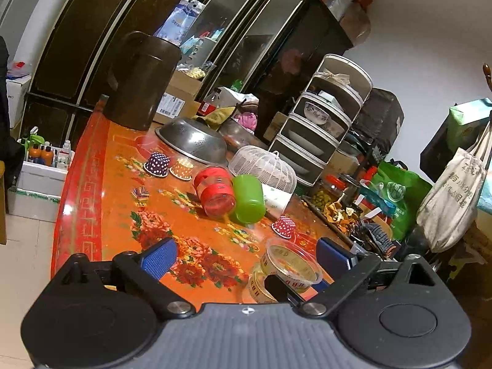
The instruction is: Flip cup upright
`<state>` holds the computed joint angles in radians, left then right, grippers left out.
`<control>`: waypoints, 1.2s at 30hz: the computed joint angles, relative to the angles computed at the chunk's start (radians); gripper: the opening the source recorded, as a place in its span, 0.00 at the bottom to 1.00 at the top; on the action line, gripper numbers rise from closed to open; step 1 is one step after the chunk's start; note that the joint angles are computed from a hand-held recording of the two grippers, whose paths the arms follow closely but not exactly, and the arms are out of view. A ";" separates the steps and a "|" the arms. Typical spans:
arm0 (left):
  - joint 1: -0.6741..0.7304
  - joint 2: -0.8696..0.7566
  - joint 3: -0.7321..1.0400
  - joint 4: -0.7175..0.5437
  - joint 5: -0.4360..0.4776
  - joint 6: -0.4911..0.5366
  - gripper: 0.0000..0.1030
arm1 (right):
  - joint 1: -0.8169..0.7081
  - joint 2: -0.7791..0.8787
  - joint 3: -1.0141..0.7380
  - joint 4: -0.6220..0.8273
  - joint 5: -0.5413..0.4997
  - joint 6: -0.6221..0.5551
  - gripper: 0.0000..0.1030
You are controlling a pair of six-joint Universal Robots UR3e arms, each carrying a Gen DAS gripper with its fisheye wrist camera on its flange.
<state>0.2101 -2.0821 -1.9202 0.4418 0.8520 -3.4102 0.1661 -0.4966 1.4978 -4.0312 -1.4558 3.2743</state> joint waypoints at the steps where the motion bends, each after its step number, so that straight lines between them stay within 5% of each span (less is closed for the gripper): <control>1: 0.002 0.000 0.000 -0.004 -0.001 -0.001 0.96 | 0.000 -0.003 0.000 0.006 0.003 -0.006 0.99; 6: -0.004 0.002 -0.002 -0.010 0.021 0.016 0.96 | -0.016 -0.055 0.045 0.080 0.050 -0.017 0.99; 10: -0.048 0.056 -0.021 -0.034 0.141 0.106 1.00 | -0.055 -0.200 0.247 0.036 0.086 0.026 0.99; 13: -0.087 0.133 -0.041 -0.093 0.204 0.207 1.00 | -0.090 -0.444 0.390 0.269 0.103 0.022 0.99; 17: -0.226 0.216 -0.004 -0.245 0.436 0.326 1.00 | -0.073 -0.663 0.468 0.484 -0.005 -0.063 0.99; 22: -0.244 0.259 0.049 -0.413 0.401 0.292 1.00 | -0.086 -0.781 0.529 0.577 0.006 -0.094 0.99; 26: -0.296 0.246 0.082 -0.430 0.529 0.305 1.00 | -0.082 -0.780 0.502 0.631 -0.014 -0.075 0.99; 36: -0.313 0.232 0.128 -0.517 0.538 0.315 1.00 | -0.104 -0.776 0.513 0.622 0.036 -0.035 0.99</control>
<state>-0.1026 -1.8503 -1.7921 -0.0749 1.3897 -3.0957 0.0617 -1.2724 2.0109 -3.4092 -1.4201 3.2391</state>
